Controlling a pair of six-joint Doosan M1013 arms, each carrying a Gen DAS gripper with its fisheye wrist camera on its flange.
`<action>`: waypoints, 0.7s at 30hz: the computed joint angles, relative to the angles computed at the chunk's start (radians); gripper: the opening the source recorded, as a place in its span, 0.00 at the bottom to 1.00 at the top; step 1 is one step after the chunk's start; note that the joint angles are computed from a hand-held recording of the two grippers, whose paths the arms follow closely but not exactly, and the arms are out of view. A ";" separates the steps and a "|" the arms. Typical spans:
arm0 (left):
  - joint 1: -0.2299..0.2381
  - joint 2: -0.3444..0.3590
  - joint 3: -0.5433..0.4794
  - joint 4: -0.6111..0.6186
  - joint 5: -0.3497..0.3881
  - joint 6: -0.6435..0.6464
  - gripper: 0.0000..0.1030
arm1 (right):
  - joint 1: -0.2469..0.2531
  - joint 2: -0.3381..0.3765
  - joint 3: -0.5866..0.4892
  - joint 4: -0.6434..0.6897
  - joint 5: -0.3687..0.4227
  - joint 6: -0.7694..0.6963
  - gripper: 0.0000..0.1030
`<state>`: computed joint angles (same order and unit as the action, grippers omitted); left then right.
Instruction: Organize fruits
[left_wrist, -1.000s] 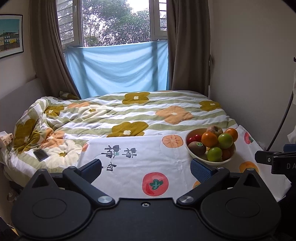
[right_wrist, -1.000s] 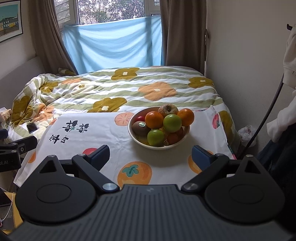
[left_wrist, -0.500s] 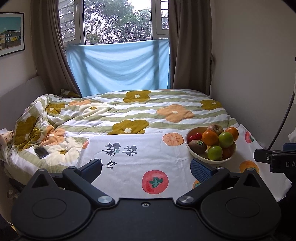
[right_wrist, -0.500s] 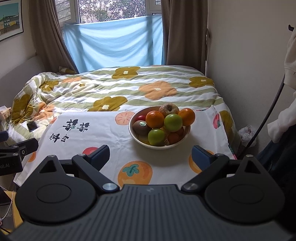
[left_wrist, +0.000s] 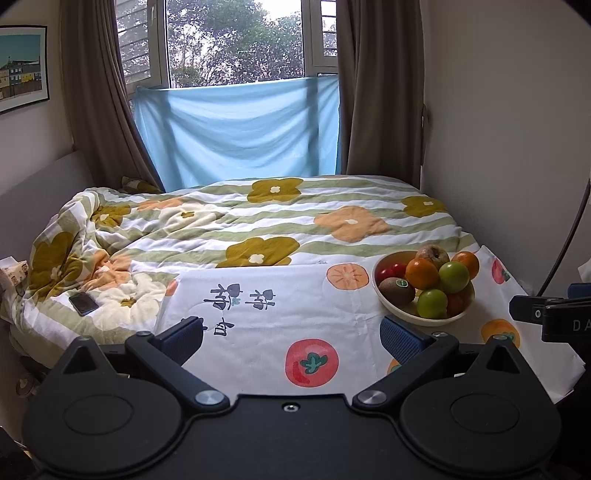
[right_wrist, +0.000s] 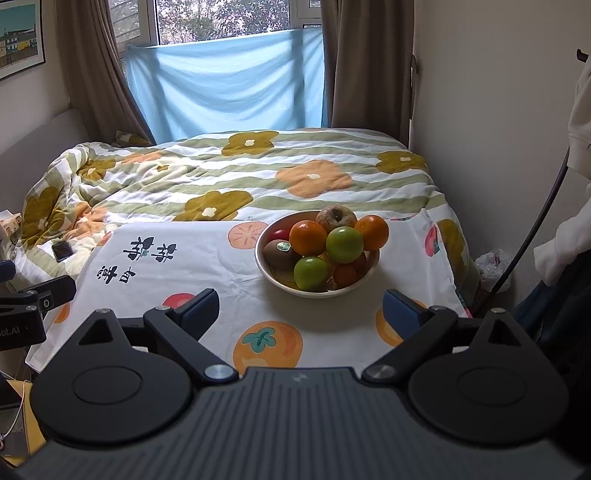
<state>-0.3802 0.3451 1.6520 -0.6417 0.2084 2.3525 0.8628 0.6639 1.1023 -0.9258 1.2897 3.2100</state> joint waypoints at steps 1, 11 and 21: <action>-0.001 0.001 -0.001 0.007 -0.001 -0.007 1.00 | 0.000 0.001 -0.001 0.000 0.001 -0.002 1.00; 0.001 0.002 -0.002 -0.027 0.003 0.038 1.00 | -0.001 0.001 -0.003 0.001 -0.002 -0.006 1.00; 0.007 0.004 -0.007 -0.101 0.017 0.103 1.00 | -0.002 0.003 -0.008 0.005 -0.004 -0.013 1.00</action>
<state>-0.3736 0.3493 1.6446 -0.7426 0.2254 2.4560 0.8604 0.6671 1.0942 -0.9213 1.2862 3.1966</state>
